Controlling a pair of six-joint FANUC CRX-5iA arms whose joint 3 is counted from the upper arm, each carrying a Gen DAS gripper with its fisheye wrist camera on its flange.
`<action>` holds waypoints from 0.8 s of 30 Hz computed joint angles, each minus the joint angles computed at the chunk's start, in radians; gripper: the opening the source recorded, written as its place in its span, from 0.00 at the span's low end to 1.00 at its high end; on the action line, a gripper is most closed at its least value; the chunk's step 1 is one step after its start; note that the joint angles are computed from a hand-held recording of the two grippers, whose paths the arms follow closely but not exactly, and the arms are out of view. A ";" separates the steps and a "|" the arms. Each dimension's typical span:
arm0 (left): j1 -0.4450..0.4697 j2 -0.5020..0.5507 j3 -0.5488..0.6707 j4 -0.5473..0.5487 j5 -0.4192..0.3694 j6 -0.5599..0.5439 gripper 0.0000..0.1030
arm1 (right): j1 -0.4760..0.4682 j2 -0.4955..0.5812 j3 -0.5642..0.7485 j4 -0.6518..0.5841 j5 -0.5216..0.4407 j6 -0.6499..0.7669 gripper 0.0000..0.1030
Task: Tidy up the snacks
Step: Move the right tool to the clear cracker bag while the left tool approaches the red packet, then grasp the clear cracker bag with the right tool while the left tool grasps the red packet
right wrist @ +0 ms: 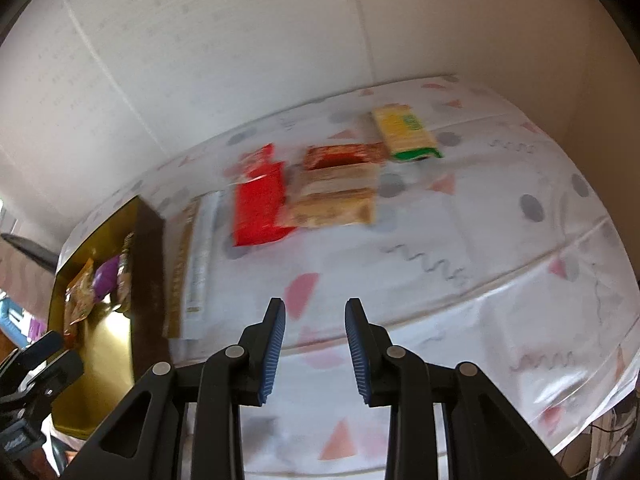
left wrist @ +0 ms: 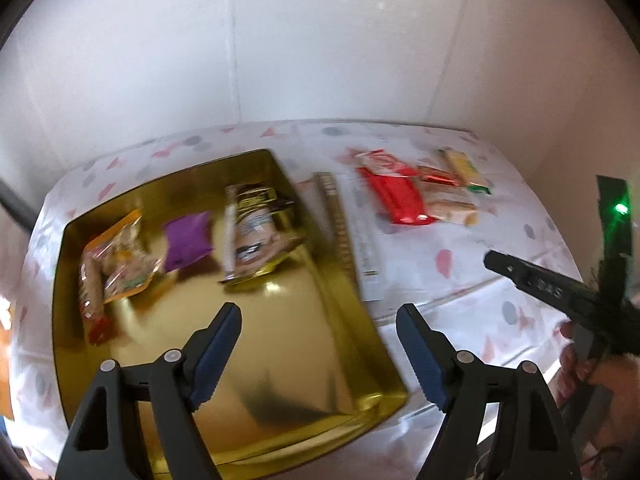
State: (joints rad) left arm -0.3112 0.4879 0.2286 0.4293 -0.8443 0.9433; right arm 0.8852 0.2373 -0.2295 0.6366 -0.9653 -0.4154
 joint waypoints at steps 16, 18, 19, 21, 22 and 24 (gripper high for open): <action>-0.050 0.001 0.032 -0.017 -0.016 0.037 0.84 | -0.187 0.115 0.166 -0.112 -0.004 0.370 0.72; -0.054 0.013 0.062 -0.045 -0.030 0.067 0.84 | -0.199 0.151 0.209 -0.142 -0.021 0.420 0.72; -0.057 0.019 0.078 -0.061 -0.037 0.082 0.84 | -0.205 0.167 0.227 -0.159 -0.031 0.438 0.72; -0.060 0.029 0.099 -0.072 -0.045 0.097 0.84 | -0.205 0.200 0.259 -0.159 -0.083 0.449 0.74; -0.064 0.037 0.115 -0.082 -0.050 0.109 0.84 | -0.206 0.200 0.253 -0.150 -0.076 0.448 0.73; -0.068 0.048 0.131 -0.080 -0.054 0.110 0.84 | -0.200 0.200 0.236 -0.124 -0.070 0.451 0.73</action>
State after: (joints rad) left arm -0.3795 0.5355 0.3592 0.3493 -0.8980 1.0529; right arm 0.6848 0.4370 0.0069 0.5130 -1.0356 0.0360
